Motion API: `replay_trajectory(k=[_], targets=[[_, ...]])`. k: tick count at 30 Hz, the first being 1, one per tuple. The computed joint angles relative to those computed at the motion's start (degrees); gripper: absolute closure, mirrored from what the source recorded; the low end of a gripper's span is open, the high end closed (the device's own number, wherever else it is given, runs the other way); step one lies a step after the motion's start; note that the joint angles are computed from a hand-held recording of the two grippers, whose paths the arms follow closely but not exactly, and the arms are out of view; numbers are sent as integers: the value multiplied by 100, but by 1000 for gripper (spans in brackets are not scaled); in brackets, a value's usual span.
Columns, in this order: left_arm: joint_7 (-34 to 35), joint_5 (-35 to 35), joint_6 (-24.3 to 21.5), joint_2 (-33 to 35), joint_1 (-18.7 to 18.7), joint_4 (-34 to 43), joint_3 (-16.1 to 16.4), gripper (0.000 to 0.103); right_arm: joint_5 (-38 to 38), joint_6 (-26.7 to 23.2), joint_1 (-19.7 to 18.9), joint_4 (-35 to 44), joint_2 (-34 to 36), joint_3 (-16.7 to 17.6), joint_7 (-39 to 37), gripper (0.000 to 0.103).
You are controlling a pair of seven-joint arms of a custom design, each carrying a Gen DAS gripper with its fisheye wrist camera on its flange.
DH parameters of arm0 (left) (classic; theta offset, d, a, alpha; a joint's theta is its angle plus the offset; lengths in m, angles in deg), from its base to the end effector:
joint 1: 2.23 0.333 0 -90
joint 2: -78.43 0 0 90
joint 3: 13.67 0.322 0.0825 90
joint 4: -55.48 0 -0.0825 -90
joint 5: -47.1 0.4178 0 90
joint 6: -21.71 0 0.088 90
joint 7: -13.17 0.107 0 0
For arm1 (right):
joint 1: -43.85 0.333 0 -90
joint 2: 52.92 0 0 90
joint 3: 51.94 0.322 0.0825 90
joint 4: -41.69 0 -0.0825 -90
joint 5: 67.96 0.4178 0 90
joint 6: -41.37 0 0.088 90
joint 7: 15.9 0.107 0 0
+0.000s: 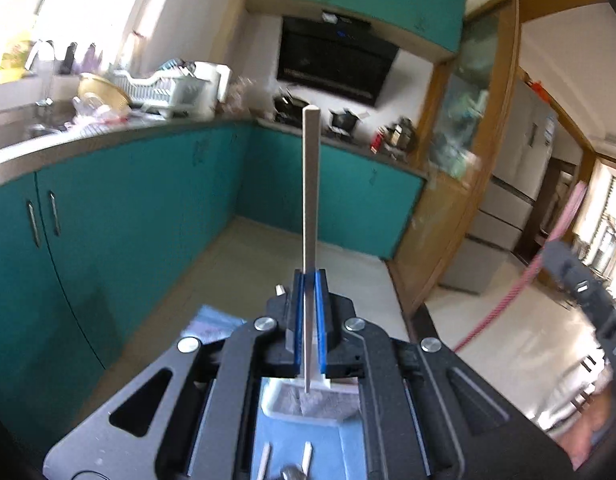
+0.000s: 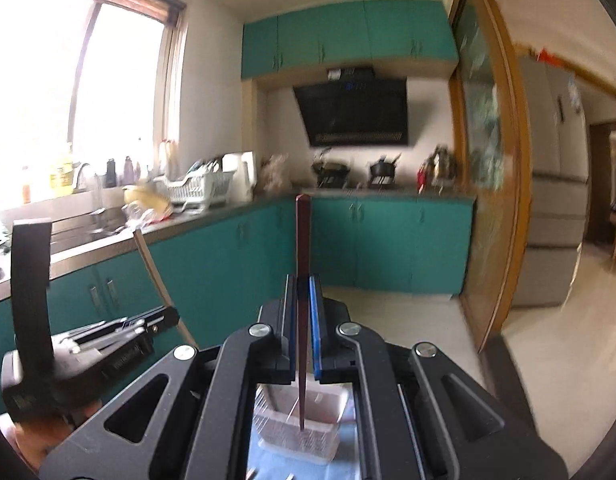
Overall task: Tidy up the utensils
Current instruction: 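Lower both chopsticks into the basket and open both tools, then move both tools back down to the utensils on the cloth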
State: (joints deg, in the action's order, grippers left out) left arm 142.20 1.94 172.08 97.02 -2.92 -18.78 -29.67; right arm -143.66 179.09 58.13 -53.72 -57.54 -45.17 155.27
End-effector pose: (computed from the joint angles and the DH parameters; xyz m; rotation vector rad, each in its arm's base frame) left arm 0.7203 -0.1550 0.6892 -1.2730 1.9606 -1.5527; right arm 0.5739 0.2176 0.7334 -1.1055 1.6207 -1.3498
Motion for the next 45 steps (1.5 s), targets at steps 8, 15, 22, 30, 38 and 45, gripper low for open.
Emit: replay_trajectory(k=[8, 15, 22, 30, 38, 45], targets=[[-1294, 1461, 106, 1096, -604, 1212, 236, 97, -205, 34, 91, 629, 834, -334, -249, 97], [-1794, 2176, -160, 1670, -675, 1655, 199, 97, 70, 545, 70, 486, 1044, -680, -1, 97], [-1521, 2051, -200, 1480, -405, 1208, -2, 94, 595, 575, 17, 165, 933, -719, -255, 76], [-338, 943, -88, 471, 218, -275, -302, 76, 324, 880, -203, -1260, -293, -384, 907, 69], [975, 641, 19, -514, 226, -2253, 205, 72, 1509, 1099, -252, -2797, -1015, -1, 449, 69], [1000, 1374, -282, -656, -2, -3027, 541, 72, 4770, 1343, 138, -2743, 86, -244, -1793, 69]])
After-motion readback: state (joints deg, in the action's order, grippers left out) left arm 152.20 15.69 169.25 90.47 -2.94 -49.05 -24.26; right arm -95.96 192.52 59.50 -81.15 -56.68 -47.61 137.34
